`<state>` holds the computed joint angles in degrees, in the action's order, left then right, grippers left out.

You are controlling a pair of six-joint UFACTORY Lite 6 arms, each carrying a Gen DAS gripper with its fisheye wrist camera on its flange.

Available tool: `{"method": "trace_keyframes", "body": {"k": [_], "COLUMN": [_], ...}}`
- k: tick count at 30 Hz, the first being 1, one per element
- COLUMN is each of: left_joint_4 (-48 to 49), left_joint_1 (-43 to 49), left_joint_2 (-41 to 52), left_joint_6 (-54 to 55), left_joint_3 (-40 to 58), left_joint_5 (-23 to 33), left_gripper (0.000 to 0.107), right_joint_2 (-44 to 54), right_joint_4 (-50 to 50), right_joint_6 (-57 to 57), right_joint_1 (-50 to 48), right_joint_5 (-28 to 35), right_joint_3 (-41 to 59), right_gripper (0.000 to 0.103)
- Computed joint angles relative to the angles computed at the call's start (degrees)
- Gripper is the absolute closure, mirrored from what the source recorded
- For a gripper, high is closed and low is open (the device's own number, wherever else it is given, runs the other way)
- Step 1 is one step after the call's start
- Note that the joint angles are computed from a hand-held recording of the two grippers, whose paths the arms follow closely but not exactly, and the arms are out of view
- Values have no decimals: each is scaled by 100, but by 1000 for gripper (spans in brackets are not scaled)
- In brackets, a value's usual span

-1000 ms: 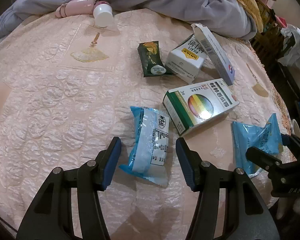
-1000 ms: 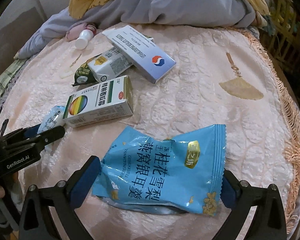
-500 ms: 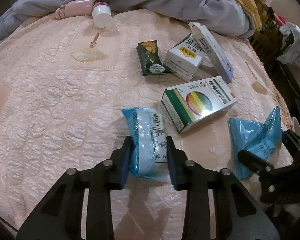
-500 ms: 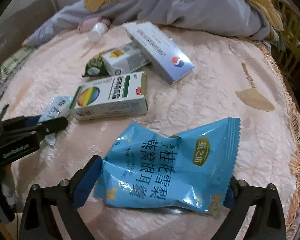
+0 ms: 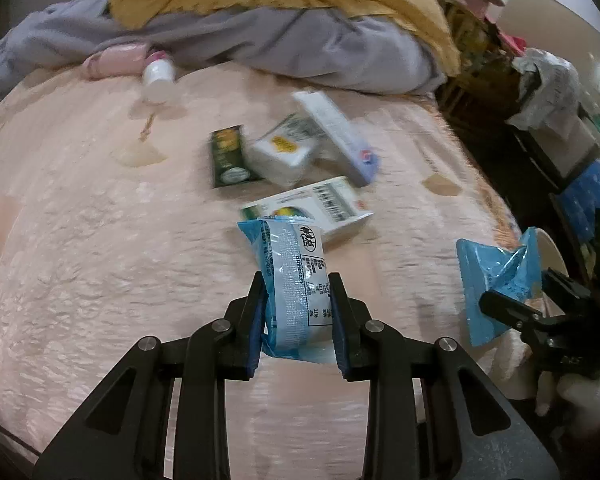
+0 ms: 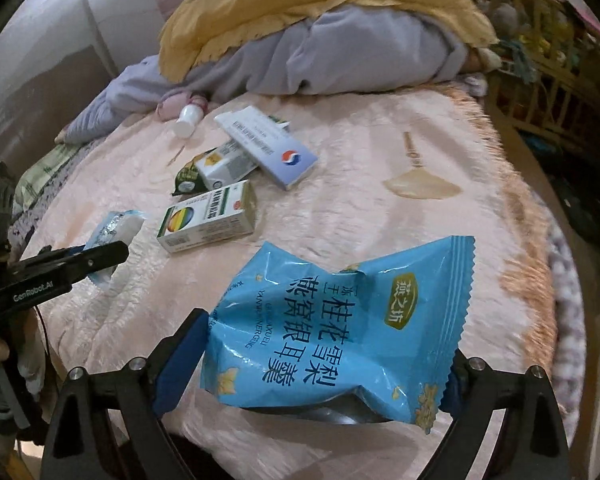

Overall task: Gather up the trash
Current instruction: 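Carry both blue packets over the bucket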

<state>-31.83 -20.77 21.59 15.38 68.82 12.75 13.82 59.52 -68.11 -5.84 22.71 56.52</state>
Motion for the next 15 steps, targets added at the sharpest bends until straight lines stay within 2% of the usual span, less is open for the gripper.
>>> {"method": "trace_keyframes", "body": {"k": [9,15], "left_joint_4": [2335,3055], "left_joint_1": [-1139,-1771], "left_joint_2": [563,1323], "left_joint_6": [-2459,-3146], "left_joint_3": [1261,2577], "left_joint_5": [283,745], "left_gripper": [81,81], "right_joint_2": [-632,-672], "right_joint_4": [-26,-177], "right_joint_6": [-534,-765], "right_joint_1": [-1423,-2521], "right_joint_5": [489,894], "right_joint_3": [-414,-300], "right_gripper": [7,7]}}
